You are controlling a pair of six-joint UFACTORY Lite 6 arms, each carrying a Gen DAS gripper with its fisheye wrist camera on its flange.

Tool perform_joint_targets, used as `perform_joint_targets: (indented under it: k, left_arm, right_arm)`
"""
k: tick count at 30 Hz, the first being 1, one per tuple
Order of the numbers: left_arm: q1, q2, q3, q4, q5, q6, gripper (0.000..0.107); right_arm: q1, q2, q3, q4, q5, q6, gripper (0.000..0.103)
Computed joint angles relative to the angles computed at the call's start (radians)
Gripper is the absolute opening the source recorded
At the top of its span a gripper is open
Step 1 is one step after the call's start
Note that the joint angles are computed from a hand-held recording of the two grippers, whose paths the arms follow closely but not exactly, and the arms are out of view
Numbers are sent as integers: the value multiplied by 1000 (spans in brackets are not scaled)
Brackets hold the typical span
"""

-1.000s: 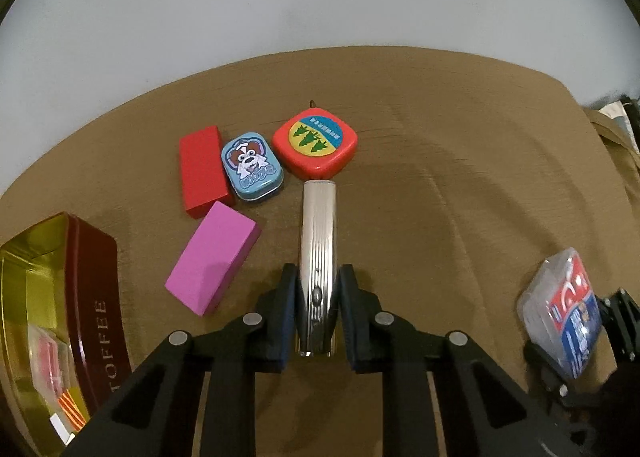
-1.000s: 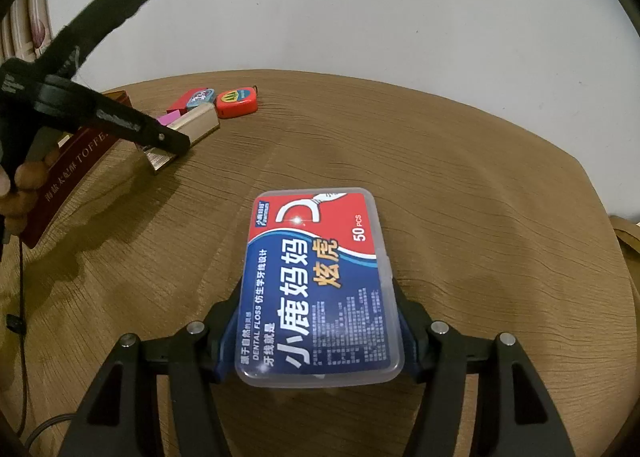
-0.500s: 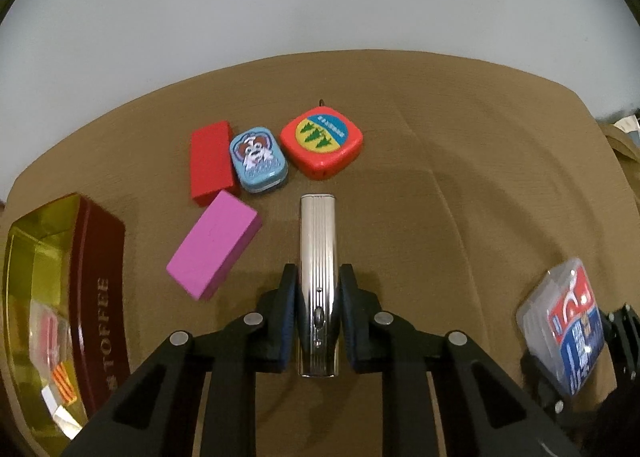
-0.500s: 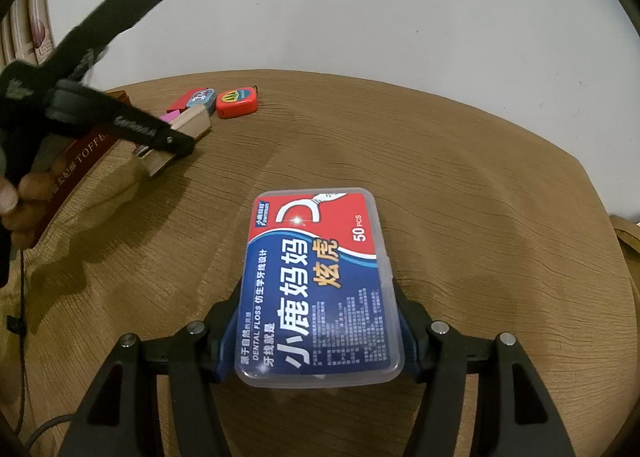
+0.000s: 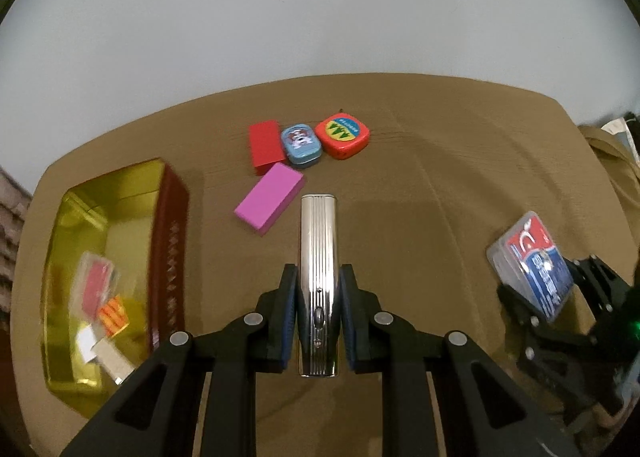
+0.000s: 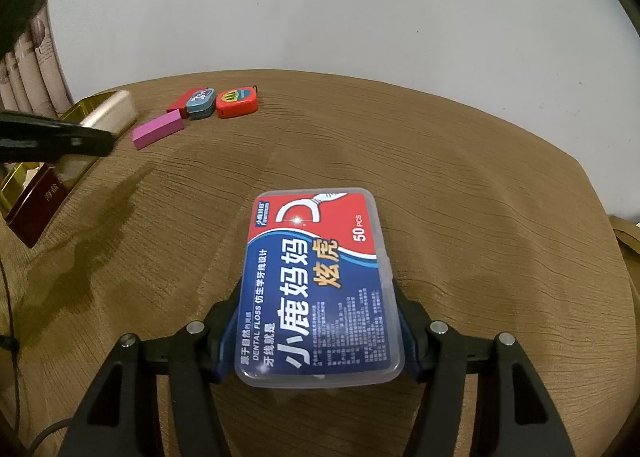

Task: Organize rigid objects
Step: 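Carry the silver lipstick tube into the gold tin and release with left tool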

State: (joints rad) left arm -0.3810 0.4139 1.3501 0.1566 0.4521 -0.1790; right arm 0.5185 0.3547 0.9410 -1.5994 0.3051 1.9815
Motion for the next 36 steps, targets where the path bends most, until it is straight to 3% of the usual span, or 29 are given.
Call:
perform_joint_targets:
  k: [5,7,16,25,27,36]
  left_arm:
    - [75,-122,-86,-80,16,119,18]
    - [137,-156,-147,-123,-27,210,18]
    - [324,-289,-222,-142,-5,333,18]
    - [538,-209,-169,-177,-16,457,18]
    - [583,-181,-148,-247,-5,526,18]
    - [671,-78,-112,-268,-56,556,18]
  right_arm:
    - [-1,2,0,-10,-1,8,63]
    - [-1,3,-1,-15,-1,13,63]
    - [-3,0,-3,-24,-6,16,63]
    - [-3,-2,-4,-22,-5,11,63]
    - [-3,-1,-4,-24,-6,13,63]
    - [-3,0,-4,-27,-5,15,63]
